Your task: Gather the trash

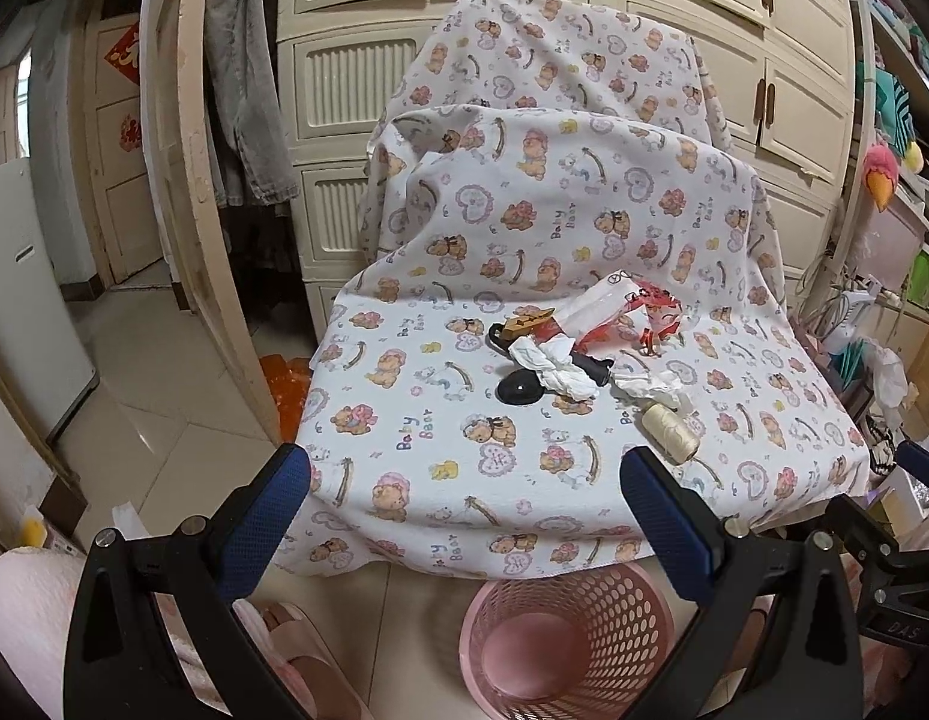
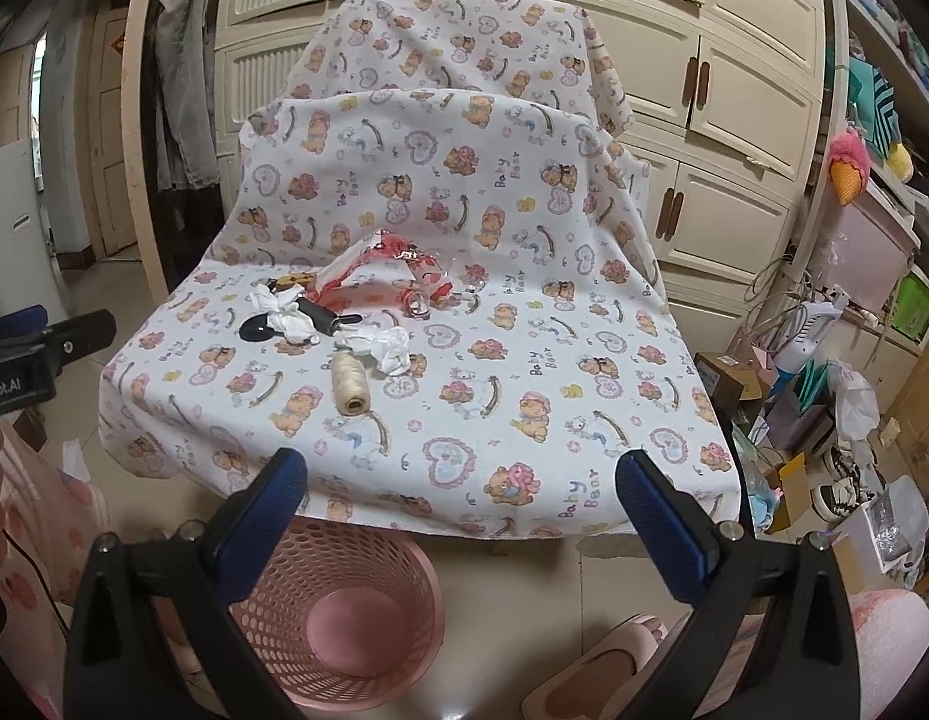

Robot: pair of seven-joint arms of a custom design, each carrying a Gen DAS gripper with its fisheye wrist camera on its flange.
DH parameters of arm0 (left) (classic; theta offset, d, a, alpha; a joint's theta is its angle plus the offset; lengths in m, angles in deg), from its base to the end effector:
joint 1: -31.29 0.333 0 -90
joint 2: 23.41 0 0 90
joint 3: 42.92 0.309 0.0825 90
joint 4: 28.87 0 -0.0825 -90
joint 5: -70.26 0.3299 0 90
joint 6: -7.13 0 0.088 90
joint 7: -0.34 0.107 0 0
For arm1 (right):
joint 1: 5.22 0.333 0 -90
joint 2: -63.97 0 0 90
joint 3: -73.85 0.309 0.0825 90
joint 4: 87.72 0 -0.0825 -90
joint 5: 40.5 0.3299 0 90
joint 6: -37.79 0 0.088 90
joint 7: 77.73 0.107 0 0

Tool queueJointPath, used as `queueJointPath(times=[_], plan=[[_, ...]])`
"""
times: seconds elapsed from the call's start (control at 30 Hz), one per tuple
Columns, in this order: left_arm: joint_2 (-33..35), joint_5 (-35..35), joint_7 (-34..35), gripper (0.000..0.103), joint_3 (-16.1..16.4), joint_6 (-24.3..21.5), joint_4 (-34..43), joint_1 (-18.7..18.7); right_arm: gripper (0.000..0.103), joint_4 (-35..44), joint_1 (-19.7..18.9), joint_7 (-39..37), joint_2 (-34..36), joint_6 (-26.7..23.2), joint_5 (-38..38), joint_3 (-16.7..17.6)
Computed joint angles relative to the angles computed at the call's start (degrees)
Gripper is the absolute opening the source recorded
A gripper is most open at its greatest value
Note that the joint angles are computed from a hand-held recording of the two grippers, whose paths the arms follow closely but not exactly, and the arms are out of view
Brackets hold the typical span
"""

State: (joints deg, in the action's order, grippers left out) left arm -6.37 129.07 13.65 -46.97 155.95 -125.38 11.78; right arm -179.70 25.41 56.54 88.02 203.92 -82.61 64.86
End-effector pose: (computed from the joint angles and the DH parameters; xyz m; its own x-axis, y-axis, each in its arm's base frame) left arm 0.5770 -0.2642 0.5035 0.1800 -0.9832 0.0310 -0.5822 -0.1319 -0.8022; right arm 0.5954 0.3002 0.4961 0.2253 -0.9675 0.1151 -0.5383 -0.2220 -0.8130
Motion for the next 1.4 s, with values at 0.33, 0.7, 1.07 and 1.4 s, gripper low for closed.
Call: queueJointPath(times=[0.33,0.7,1.07,1.4], plan=[[0.4,-1.5,1.7,0.102,0.0,0.3,0.2,-0.1,0.103,0.0,-0.3,-0.4,0.1,-0.1,0.9,0.4],[0.9,-5.2,3.2,0.102,0.3,2.4,0.0,0.4,0.103,-0.6,-0.5,-3.4,0.4,1.2,4.3,0.5],[1.0,-5.8,3.4,0.102,0.8,2.6,0.1,0.0,0.103,-0.7,-0.1,-2.5,0.3,1.2,4.2,0.0],[0.6,-6.3,3.2,0.102,0.8,3.2,-0.7,0.3,0.103,-0.4,-0.4,-4.0,0.8,1.8,5.6,0.6]])
